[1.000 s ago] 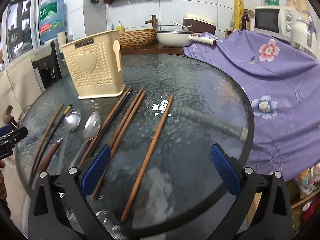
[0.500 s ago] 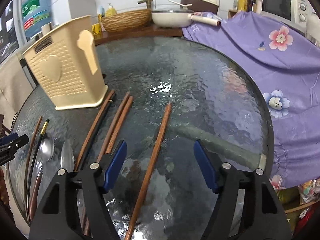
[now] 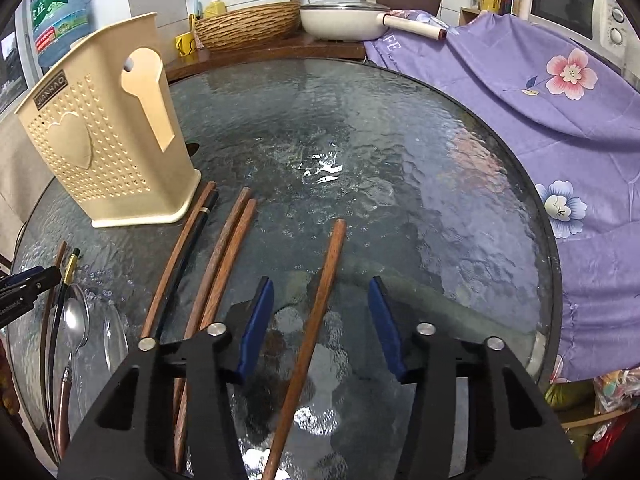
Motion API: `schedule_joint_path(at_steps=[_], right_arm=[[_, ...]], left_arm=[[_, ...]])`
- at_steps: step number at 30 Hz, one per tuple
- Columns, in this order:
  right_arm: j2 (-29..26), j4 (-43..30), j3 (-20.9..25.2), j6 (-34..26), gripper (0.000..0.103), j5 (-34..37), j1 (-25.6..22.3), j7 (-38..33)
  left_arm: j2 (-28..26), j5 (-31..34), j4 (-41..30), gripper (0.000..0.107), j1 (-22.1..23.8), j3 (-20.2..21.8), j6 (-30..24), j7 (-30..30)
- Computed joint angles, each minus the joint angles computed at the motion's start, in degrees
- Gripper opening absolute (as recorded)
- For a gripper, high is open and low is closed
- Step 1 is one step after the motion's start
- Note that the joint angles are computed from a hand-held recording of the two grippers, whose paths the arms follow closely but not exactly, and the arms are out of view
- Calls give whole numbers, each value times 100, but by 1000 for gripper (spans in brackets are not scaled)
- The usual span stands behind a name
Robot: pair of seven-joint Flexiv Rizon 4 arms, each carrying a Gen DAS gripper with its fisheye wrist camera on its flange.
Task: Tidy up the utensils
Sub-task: 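Close the left tool on a wooden chopstick while the right tool grasps another wooden chopstick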
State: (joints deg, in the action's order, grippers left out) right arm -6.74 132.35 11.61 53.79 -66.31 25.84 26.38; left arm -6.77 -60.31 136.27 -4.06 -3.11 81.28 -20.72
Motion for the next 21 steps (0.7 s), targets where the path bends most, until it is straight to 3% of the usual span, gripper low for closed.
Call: schedule_joint_path(at_steps=[5, 9, 16, 21], right_arm=[[-70, -10, -86, 244, 40, -2, -95, 16], [-123, -91, -80, 91, 36, 120, -68, -158], [-218, -214, -107, -89, 20, 165, 2, -310], [-280, -275, -149, -84, 10, 83, -3, -361]], left_arm=[[-50, -138, 45, 42, -76, -76, 285, 183], [-63, -44, 33, 32, -75, -83, 298, 161], [-100, 351, -27, 13, -23, -82, 250, -74], [-98, 56, -2, 8, -12, -254, 330, 164]])
